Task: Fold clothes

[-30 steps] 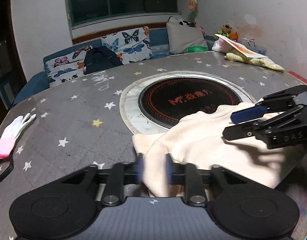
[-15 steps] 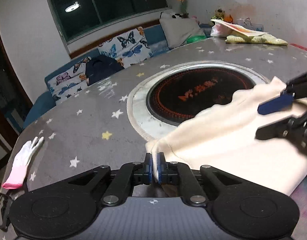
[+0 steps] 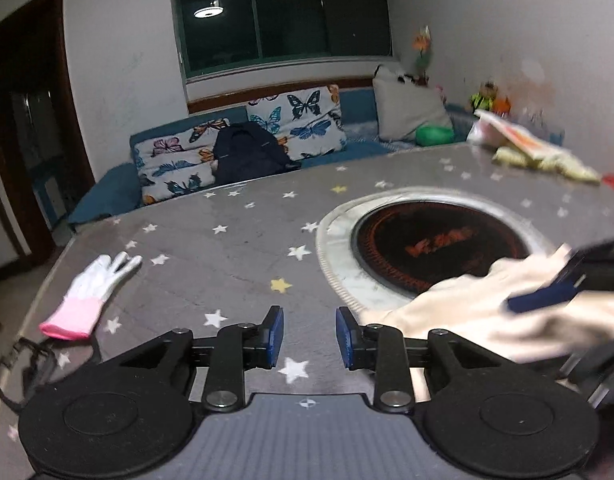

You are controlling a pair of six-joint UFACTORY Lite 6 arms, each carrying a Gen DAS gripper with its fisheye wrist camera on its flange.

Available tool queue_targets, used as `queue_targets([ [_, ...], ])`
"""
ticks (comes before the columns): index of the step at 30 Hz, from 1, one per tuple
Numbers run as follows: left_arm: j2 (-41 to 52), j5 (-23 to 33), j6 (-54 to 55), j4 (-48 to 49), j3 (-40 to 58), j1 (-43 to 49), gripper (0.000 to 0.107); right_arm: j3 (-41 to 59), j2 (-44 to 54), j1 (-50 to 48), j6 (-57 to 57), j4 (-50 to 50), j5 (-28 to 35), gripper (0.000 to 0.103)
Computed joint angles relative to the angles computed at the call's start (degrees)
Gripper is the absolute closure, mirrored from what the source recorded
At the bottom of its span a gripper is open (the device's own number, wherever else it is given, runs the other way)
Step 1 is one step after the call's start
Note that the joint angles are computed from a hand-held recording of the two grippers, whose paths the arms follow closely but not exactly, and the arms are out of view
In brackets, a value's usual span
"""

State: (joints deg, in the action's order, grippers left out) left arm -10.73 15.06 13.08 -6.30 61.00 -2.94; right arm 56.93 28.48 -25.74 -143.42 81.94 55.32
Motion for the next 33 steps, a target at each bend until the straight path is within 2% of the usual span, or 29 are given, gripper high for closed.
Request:
queue_targets([
  [6, -0.8, 1.6, 6.7, -10.8, -0.5, -0.3, 0.062, -7.6, -2.0, 4.3, -8.4, 2.9, -3.4, 0.049],
  [12, -1.2, 1.5, 13.8, -21.7, -1.6, -2.3, 0.050, -5.4, -3.3, -4.0, 0.3, -3.3, 3.1, 0.049],
  [16, -0.7, 0.7, 15.8, -25.2, -1.6, -5.4, 0.045, -1.2, -1.0, -10.9, 4.6, -6.9, 3.5, 0.049],
  [19, 0.0, -1.1, 11.9, -21.5, -2.0, -9.2, 0.038, 3.1, 2.4, -14.3, 8.8, -10.8, 2.2, 0.049],
  [22, 1.2, -2.0, 8.0, -18.3, -2.4, -11.9, 0.036, 8.4, 5.5, -17.8, 16.1, -16.4, 6.2, 0.050],
  [25, 1.4, -3.2, 5.1, -16.1, -3.7, -13.9, 0.021, 14.5, 7.7, -21.6, 23.1, -18.7, 11.9, 0.053],
  [27, 1.0, -4.4, 0.6, -11.8, -4.8, -15.4, 0.014, 18.1, 9.3, -22.8, 25.9, -18.0, 13.0, 0.056],
  [30, 0.6, -5.1, -6.1, -5.1, -5.9, -17.9, 0.012, 24.3, 13.1, -23.1, 30.4, -16.8, 11.1, 0.072],
  [33, 0.3, -6.0, -14.0, 3.1, -6.6, -20.8, 0.012, 30.9, 17.8, -22.3, 35.2, -16.8, 8.6, 0.080],
])
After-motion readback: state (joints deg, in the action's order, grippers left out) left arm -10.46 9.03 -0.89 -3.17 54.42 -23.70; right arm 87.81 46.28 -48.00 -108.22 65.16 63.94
